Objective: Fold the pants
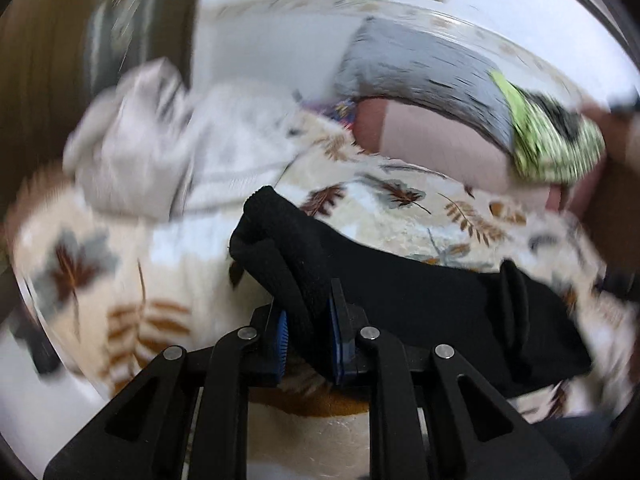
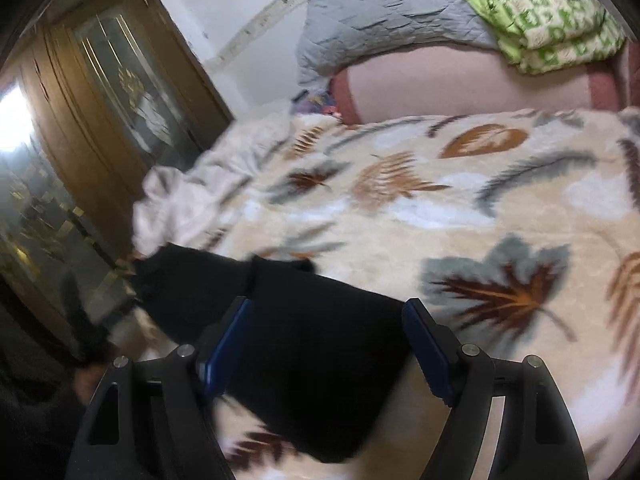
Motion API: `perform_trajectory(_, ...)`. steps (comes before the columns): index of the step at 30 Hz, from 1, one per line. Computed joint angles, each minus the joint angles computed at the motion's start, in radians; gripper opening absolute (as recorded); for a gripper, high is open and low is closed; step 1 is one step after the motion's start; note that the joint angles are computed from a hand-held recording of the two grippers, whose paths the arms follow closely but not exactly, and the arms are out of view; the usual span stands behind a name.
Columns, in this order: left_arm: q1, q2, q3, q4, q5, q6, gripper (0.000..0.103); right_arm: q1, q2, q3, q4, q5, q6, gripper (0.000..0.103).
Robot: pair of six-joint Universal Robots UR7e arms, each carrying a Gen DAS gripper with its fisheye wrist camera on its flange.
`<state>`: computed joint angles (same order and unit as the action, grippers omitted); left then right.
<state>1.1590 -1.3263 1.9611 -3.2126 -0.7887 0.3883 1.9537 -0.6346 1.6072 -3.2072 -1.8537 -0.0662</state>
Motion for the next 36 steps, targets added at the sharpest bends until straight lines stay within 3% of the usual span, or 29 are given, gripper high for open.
perform_trajectory(2,-0.02,0.021,0.013,-0.09,0.008,0.146,0.014,-0.014,-0.006,-0.002,0.017,0.106,0.049,0.08)
perform_trajectory(5,-0.036,0.032,0.016,-0.149,0.003,0.269,0.014,-0.027,-0.001,-0.012,0.036,0.217,0.093,0.083)
perform_trajectory(7,-0.049,0.047,0.02,-0.194,0.018,0.349,0.014,-0.023,0.007,-0.023,0.055,0.221,0.092,0.083)
perform_trajectory(10,-0.069,0.097,-0.013,-0.211,0.117,0.441,0.015,-0.016,0.016,-0.037,0.087,0.172,0.089,0.083)
perform_trajectory(13,-0.092,0.116,-0.059,-0.091,0.233,0.314,0.014,-0.014,0.018,-0.036,0.082,0.143,0.092,0.083)
perform_trajectory(15,-0.102,0.106,-0.066,-0.015,0.263,0.23,0.014,-0.015,0.02,-0.037,0.081,0.126,0.092,0.083)
perform_trajectory(24,-0.101,0.086,-0.066,0.135,0.291,0.079,0.014,-0.01,0.017,-0.03,0.08,0.106,0.071,0.083)
perform_trajectory(36,-0.093,0.089,-0.065,0.146,0.304,0.07,0.014,-0.007,0.024,-0.039,0.096,0.089,0.065,0.083)
